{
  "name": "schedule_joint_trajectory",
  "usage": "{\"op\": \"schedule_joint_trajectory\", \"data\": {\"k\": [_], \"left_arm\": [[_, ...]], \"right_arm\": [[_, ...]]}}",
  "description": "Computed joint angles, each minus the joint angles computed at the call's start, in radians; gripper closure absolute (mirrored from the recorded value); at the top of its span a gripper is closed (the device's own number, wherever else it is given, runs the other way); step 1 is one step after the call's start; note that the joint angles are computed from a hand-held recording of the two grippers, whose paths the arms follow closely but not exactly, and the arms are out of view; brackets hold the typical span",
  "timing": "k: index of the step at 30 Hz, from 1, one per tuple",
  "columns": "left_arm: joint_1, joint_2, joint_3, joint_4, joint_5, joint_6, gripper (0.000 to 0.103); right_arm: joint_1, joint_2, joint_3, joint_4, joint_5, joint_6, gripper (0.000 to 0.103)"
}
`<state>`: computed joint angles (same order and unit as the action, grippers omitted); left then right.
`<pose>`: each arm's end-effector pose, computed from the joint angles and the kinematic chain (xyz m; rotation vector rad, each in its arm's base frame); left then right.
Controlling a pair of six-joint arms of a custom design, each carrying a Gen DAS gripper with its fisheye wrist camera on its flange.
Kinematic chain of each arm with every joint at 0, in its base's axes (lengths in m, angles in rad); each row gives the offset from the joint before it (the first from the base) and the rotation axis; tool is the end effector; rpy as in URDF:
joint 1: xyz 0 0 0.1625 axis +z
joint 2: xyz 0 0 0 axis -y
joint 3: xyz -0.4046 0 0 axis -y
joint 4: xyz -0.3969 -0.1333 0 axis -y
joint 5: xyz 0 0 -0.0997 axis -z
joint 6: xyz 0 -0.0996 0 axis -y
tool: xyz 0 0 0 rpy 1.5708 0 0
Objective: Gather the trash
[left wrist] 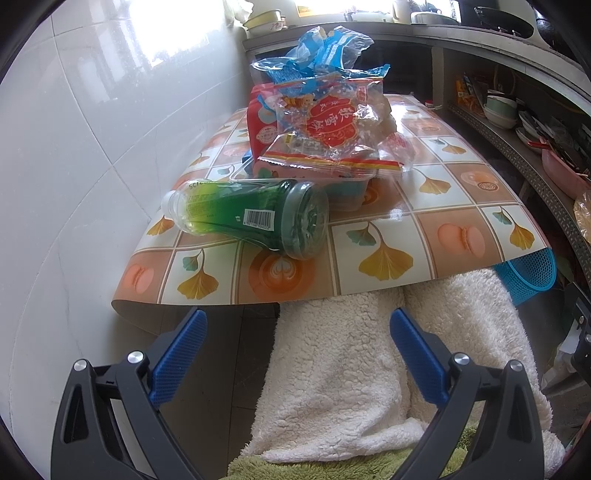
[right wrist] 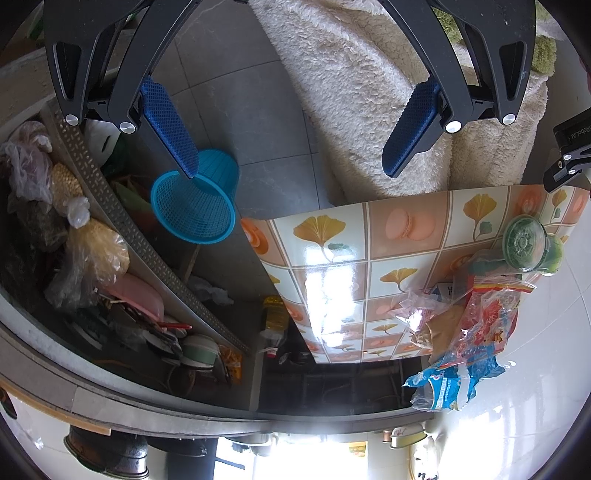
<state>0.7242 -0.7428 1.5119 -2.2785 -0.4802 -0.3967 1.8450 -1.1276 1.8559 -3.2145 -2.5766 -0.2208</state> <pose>-0.3624 -0.6165 0.1081 0.5128 2.0633 -0.6979 0.2024 -0.5380 0.3104 -0.0349 -2.0391 0.9982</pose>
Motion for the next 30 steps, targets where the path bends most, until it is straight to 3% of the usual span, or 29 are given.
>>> {"op": "schedule_joint_trajectory", "data": {"k": [30], "left_arm": [[0.000, -0.002, 0.004, -0.001, 0.000, -0.003, 0.006]], "right_arm": [[-0.004, -0.003, 0.004, 0.005, 0.004, 0.007, 0.008]]}}
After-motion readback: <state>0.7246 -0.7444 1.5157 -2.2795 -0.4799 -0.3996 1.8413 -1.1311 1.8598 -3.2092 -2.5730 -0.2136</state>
